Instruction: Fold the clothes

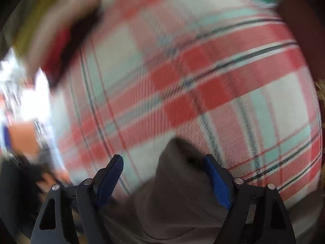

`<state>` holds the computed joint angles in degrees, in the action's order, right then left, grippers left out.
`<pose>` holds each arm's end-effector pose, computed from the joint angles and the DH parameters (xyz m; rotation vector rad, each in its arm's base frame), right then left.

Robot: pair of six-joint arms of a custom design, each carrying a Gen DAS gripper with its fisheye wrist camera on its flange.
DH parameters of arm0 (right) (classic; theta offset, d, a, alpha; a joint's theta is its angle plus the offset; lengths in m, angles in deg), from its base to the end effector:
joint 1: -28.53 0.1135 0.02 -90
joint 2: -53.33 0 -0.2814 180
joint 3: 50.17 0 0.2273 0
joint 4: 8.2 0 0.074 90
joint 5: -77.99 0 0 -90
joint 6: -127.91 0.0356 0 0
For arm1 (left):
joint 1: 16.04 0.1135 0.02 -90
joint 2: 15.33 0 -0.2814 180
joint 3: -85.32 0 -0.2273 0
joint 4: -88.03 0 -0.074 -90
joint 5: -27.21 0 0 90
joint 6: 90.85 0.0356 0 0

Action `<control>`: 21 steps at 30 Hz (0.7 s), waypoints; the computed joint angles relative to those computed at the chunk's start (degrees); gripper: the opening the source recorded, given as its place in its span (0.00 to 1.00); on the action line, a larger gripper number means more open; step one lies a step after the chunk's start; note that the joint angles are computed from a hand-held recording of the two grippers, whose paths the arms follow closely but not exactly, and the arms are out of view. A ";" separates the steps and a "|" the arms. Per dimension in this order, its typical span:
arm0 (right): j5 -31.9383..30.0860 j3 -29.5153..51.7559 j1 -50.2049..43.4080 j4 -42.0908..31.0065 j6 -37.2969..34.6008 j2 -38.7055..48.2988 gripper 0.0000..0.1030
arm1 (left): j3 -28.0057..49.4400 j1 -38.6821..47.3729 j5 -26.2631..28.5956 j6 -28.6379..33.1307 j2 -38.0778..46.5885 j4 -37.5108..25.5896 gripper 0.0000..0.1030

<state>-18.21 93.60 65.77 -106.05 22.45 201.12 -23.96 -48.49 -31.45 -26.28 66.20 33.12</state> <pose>0.3657 0.2828 0.1405 1.2797 -2.6206 -0.0978 0.1966 -0.1469 0.2540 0.3483 2.8516 -1.0025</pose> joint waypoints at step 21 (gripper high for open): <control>-14.73 -83.23 -43.76 22.09 -6.43 -61.85 0.17 | 13.02 -2.94 13.46 -1.39 24.75 10.11 0.31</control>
